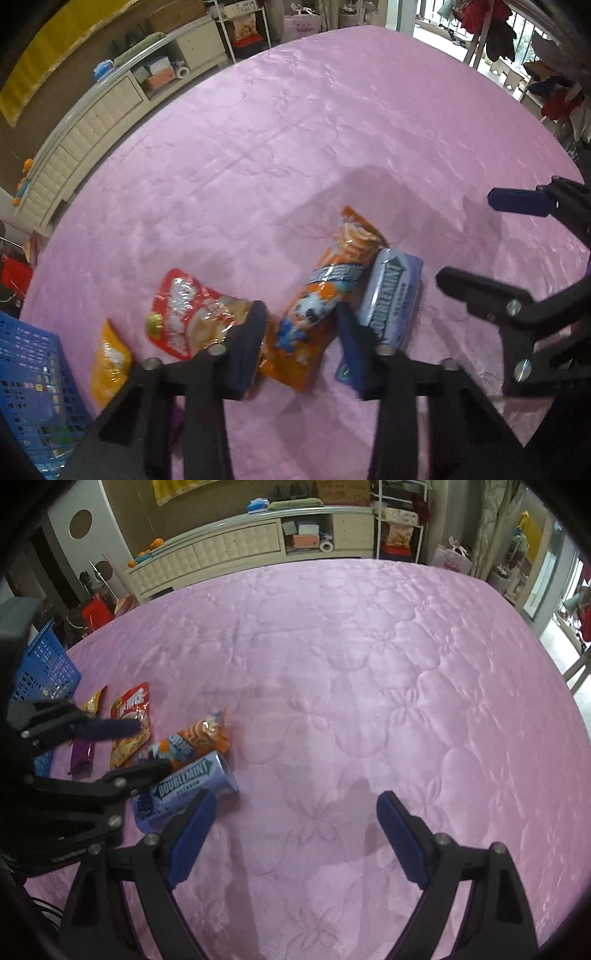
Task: Organize snacks
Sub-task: 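Grasp the orange sausage stick with the left gripper, then grasp the red snack pouch with the right gripper while the left gripper holds the sausage stick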
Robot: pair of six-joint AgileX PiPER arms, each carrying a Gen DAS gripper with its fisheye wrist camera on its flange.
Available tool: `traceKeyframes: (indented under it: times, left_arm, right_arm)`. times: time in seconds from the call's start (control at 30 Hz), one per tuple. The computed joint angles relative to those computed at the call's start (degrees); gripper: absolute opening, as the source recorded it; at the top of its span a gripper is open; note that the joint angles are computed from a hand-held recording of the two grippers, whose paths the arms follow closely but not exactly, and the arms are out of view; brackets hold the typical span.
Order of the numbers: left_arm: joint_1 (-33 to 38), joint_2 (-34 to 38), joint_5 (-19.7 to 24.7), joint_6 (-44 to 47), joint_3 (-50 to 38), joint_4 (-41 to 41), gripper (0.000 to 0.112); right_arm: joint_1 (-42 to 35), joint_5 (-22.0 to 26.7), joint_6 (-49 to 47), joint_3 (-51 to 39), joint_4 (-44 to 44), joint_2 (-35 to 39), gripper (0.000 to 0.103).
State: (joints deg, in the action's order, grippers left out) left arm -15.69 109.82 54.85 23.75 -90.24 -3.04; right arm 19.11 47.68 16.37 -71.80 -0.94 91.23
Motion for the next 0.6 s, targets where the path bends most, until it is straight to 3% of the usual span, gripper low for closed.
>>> traceKeyframes:
  times: [0.2, 0.5, 0.6]
  left_arm:
    - [-1.1, -4.2, -3.4, 0.0, 6.0, -2.1, 0.014]
    - [6.9, -16.1, -9.9, -4.3, 18.2, -10.2, 0.013]
    - [10.0, -19.8, -11.8, -7.8, 22.4, -9.2, 0.013]
  right_arm:
    - [0.4, -0.8, 0.1, 0.6, 0.9, 0.4, 0.091]
    - [2.9, -0.1, 1.2, -1.2, -0.1, 1.4, 0.091]
    - [5.1, 0.8, 1.3, -3.3, -1.8, 2.5, 0.091]
